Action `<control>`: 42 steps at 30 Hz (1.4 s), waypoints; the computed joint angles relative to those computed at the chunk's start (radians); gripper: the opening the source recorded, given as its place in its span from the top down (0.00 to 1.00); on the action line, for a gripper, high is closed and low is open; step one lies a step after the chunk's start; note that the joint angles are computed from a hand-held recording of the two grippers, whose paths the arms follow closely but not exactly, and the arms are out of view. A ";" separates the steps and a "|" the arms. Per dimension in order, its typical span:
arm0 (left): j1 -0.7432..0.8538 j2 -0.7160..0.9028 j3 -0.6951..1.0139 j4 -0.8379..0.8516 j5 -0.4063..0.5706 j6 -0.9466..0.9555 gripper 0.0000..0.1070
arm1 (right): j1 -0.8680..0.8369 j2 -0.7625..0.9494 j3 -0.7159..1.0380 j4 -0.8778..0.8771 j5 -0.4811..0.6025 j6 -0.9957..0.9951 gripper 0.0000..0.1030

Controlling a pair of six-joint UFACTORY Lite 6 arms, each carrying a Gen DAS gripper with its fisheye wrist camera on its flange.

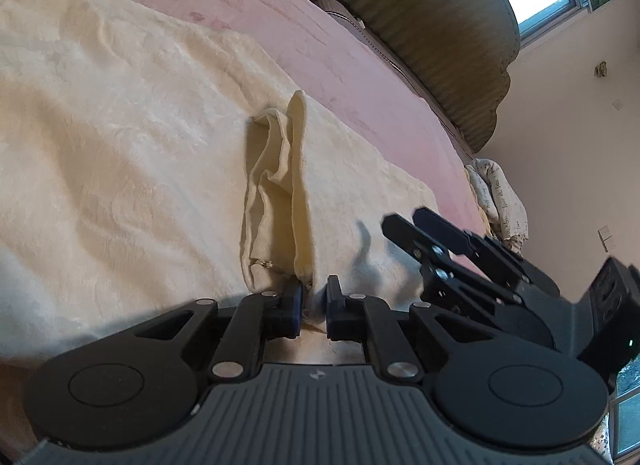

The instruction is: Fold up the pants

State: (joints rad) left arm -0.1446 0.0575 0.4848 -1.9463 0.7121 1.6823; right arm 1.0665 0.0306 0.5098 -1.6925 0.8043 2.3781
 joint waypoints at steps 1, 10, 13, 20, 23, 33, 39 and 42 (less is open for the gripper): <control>-0.009 -0.010 -0.009 -0.012 -0.007 0.004 0.90 | -0.043 0.027 0.033 -0.056 -0.034 0.017 0.63; -0.104 -0.125 -0.076 -0.129 -0.117 0.081 0.89 | -0.324 0.289 0.331 -0.358 -0.371 0.130 0.49; -0.104 -0.137 -0.086 -0.125 -0.120 0.087 0.88 | -0.324 0.198 0.235 -0.447 -0.353 0.270 0.48; -0.135 -0.163 -0.085 -0.129 -0.163 0.094 0.84 | -0.205 0.004 0.012 -0.173 -0.176 0.242 0.12; -0.146 -0.162 -0.082 -0.149 -0.176 0.112 0.79 | -0.187 -0.039 -0.031 -0.059 -0.135 0.194 0.00; -0.230 -0.218 -0.072 -0.149 -0.265 0.096 0.54 | -0.132 0.138 -0.011 -0.070 -0.021 0.316 0.00; -0.187 -0.338 -0.080 -0.146 -0.295 0.062 0.34 | -0.122 0.158 -0.046 -0.145 0.020 0.447 0.00; -0.224 -0.298 0.025 -0.337 -0.344 0.258 0.26 | -0.116 0.175 -0.031 -0.130 0.029 0.431 0.00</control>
